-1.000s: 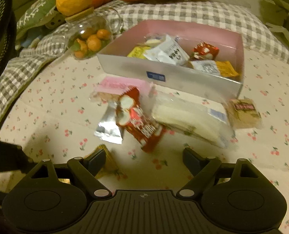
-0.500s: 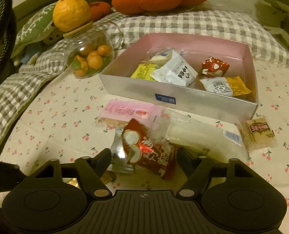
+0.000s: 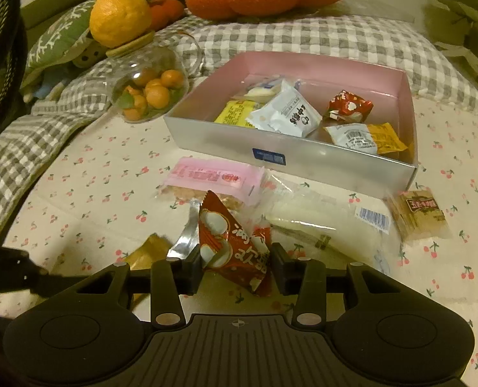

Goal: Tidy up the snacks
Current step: 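Carry the gold bar and red candy into the pink box and release both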

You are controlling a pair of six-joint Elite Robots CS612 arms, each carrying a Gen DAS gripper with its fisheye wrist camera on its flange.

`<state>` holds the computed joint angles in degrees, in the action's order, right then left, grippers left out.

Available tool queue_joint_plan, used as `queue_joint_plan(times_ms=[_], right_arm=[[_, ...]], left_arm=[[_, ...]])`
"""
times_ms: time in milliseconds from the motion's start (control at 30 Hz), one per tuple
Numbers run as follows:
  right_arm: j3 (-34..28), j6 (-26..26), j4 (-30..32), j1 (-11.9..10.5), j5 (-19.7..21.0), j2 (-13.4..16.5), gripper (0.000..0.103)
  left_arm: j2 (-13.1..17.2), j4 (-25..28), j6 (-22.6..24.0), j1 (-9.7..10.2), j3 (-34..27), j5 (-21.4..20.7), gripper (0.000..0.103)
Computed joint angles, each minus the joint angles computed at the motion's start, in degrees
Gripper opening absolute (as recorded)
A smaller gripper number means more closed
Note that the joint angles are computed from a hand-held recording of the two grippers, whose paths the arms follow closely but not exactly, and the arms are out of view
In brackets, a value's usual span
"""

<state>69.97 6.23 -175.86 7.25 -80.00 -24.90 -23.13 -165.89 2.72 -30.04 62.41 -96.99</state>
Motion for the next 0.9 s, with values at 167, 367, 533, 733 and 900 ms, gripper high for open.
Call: queue_joint_plan(times_ms=[167,367,533,733,900], right_arm=[[1.6,0.7,-1.1,-0.5,1.9,-1.0,0.041],[3.7,2.0,-4.0,-1.1,4.6,-2.4,0.041],[4.9,3.5,-6.8,-1.5,5.8,-3.2,0.041],[4.9,7.0,-10.0,-2.1,5.8,-3.5,0.041],[3.8,10.8,-11.8,-2.7,4.9,-3.1,0.041]], left_arm=[[-0.1,-1.1,-1.1,0.15,0.0,0.1,0.023],[-0.1,-2.4,-2.5,0.29,-0.4,0.3,0.023],[0.0,-3.5,-3.6,0.37,-1.0,0.3,0.023],[0.2,-4.9,-5.3,0.44,-2.2,0.6,0.023],[0.8,-5.6,-7.2,0.43,-4.0,1.0,0.023]])
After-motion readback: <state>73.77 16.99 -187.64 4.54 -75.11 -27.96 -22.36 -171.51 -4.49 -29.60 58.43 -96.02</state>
